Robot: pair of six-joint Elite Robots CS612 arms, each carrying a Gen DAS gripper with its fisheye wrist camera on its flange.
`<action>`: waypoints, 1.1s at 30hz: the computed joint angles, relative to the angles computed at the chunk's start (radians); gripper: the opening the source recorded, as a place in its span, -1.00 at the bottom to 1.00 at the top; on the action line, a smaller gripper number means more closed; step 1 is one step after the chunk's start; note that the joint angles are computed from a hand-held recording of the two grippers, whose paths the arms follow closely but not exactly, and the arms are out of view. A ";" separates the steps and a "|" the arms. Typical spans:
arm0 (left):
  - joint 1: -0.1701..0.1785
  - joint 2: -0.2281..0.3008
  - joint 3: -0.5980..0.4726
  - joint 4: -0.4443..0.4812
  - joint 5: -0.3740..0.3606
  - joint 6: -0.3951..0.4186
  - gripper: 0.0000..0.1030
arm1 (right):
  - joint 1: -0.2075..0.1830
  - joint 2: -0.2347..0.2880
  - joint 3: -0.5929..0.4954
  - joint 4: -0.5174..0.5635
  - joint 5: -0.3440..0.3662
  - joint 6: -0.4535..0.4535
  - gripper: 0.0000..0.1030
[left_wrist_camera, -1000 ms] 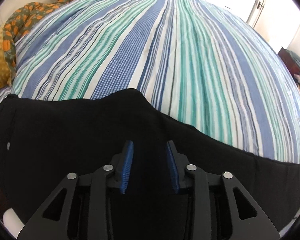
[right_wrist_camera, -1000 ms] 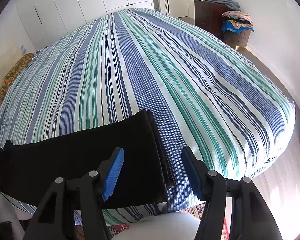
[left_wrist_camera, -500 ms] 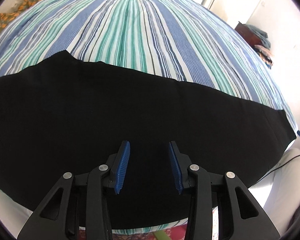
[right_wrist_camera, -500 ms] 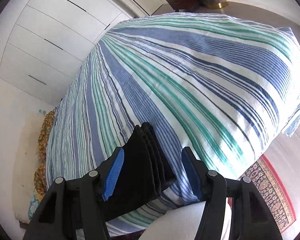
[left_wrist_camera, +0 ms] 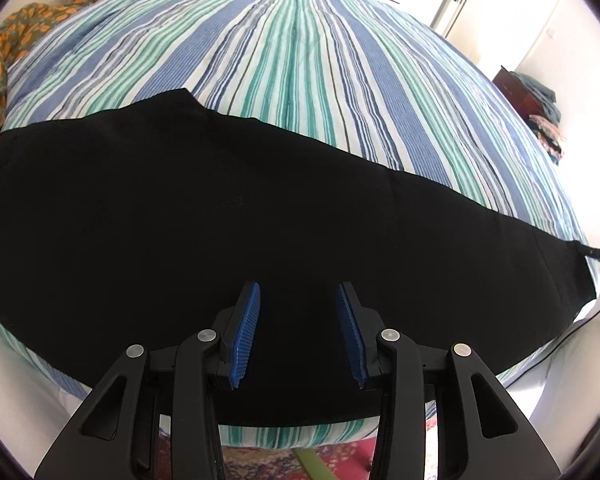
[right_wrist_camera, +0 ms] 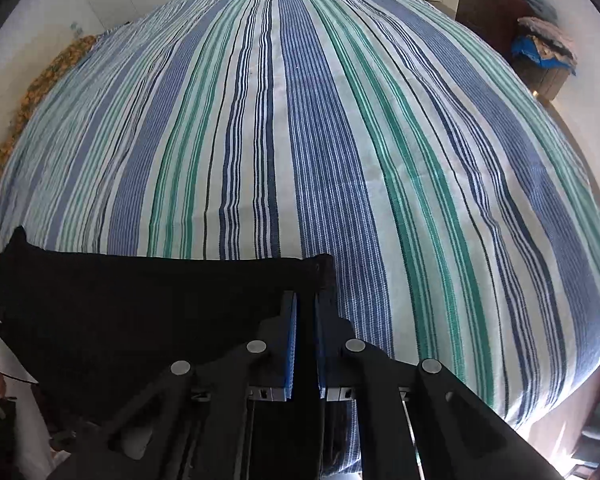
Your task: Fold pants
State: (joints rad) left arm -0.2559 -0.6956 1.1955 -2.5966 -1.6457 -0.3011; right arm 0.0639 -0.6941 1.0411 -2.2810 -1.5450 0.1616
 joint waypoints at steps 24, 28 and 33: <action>-0.022 0.001 0.010 -0.013 0.020 0.035 -0.17 | -0.104 -0.093 0.226 -0.164 0.417 0.230 0.24; -0.017 -0.003 0.016 -0.020 0.028 0.013 -0.17 | -0.105 -0.048 0.173 -0.078 0.545 0.170 0.14; -0.014 0.000 0.016 -0.022 0.024 -0.006 -0.16 | -0.088 -0.036 0.126 0.027 0.481 0.086 0.04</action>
State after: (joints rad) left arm -0.2697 -0.6956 1.2117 -2.6187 -1.6216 -0.3068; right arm -0.0241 -0.7303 1.1673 -2.2535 -1.0643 0.2477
